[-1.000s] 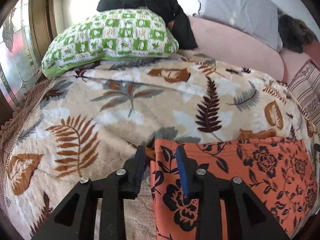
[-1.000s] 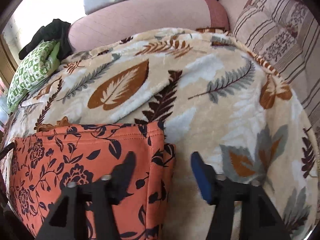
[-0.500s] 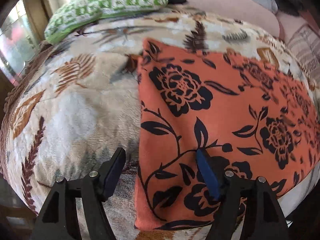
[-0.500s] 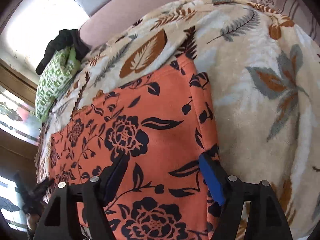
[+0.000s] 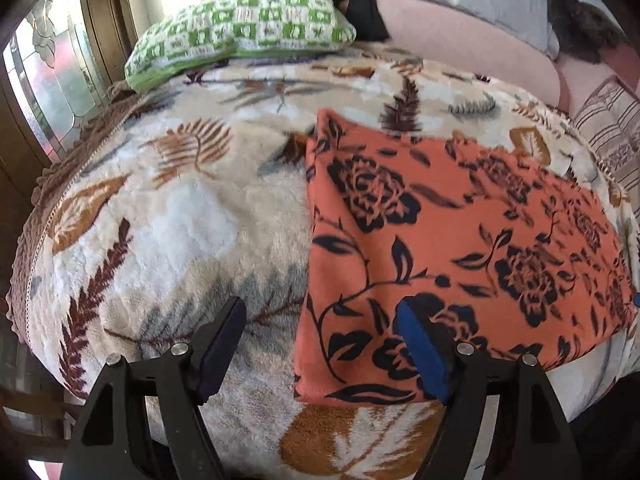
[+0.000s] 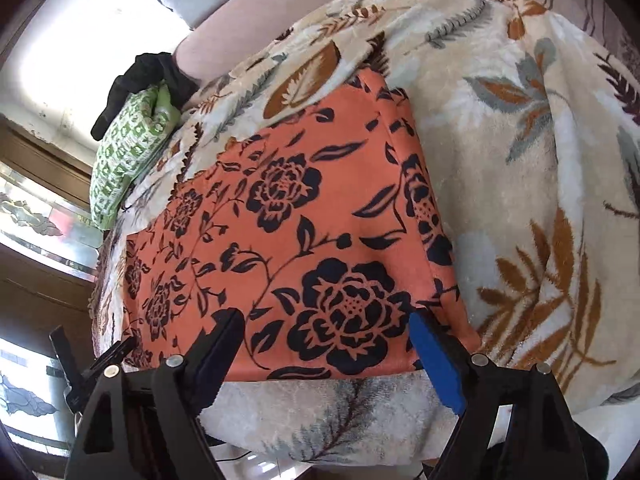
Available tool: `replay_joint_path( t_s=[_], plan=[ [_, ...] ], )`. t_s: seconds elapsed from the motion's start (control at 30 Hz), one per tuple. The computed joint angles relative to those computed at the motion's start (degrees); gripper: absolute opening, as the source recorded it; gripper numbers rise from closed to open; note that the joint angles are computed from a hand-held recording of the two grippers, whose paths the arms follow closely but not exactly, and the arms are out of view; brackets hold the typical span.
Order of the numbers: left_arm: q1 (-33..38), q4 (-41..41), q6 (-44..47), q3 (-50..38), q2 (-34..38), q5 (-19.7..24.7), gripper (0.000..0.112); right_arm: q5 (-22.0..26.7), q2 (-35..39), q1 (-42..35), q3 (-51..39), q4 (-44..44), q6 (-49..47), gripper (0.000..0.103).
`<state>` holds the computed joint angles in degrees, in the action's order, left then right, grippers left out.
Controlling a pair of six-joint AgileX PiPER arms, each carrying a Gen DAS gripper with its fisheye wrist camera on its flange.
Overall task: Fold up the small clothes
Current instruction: 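Release the folded shirt and smooth it with both grippers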
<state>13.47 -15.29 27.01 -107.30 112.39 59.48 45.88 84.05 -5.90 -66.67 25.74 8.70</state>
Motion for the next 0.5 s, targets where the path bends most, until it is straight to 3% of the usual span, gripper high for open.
replay_joint_path(
  t_s=[0.07,0.17,0.2,0.23,0.33,0.5],
  plan=[
    [-0.18,-1.74,1.72,0.98,-0.57,-1.15,0.081,-0.89,-0.45,-0.87,0.45,1.54,-1.84,0.087],
    [-4.23,8.42,-1.47,-1.14,4.3,3.5,0.082,4.15,4.69,-3.78,1.48,3.88,-1.19,0.087],
    [-4.46,9.08,-2.27,-0.1,4.07,2.76,0.082,4.27,4.49,-4.48,1.47,5.02,-2.13,0.087],
    [-3.8,7.45,-2.21,1.99,2.52,0.49,0.082,6.48,4.08,-4.65,-0.65,3.87,-1.35,0.087],
    [-3.27,4.52,-1.73,-0.64,1.75,1.9,0.082,10.32,5.65,-4.07,-10.2,1.05,0.63,0.087],
    [-4.87,-1.1,1.1,-5.22,2.49,0.72,0.082,12.71,18.49,-6.65,-29.58,6.16,-3.57,0.087]
  ],
)
